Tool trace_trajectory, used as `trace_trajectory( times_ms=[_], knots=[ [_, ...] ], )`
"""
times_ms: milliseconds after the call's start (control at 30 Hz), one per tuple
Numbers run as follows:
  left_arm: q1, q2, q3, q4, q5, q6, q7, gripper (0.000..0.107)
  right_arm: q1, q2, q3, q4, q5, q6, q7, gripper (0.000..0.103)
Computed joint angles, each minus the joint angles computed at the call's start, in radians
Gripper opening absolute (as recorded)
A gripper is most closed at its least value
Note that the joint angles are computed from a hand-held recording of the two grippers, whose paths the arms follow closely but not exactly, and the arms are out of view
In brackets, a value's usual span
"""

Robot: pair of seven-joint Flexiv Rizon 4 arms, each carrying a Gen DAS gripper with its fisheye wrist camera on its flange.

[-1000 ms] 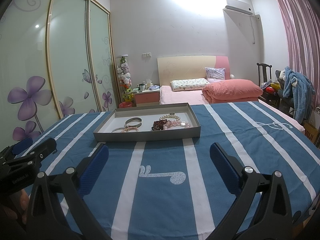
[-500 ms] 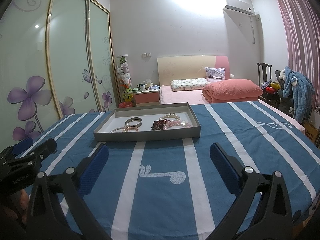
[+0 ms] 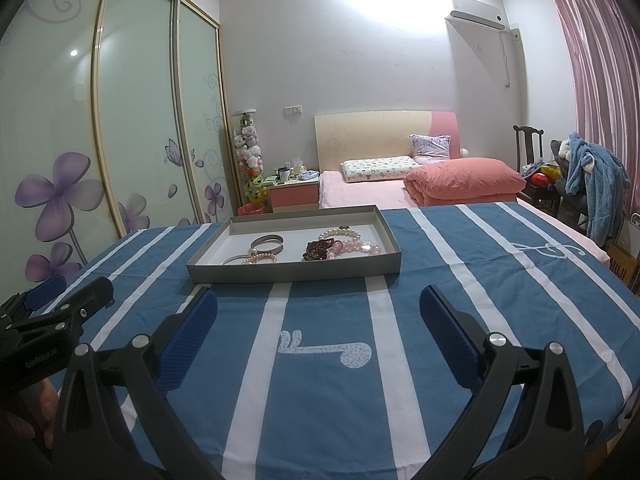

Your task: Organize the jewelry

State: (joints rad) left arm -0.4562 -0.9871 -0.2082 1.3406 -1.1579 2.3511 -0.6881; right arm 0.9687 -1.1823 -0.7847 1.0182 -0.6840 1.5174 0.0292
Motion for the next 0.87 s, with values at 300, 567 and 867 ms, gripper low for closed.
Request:
trace_trajectory(
  times_ms=[300,567,867],
  knots=[
    [0.000,0.002,0.000,0.002,-0.001,0.000,0.000,0.101,0.002,0.000,0.000,0.001,0.004,-0.001,-0.003,0.099],
    [0.005,0.002,0.000,0.016,0.020,0.011,-0.026,0.101,0.000,-0.001,0.001,-0.001,0.006,-0.001,-0.006,0.099],
    [0.001,0.006,0.011,0.020,0.020,-0.005,-0.028,0.101,0.001,-0.001,-0.001,-0.001,0.007,-0.001,-0.005,0.099]
  ],
)
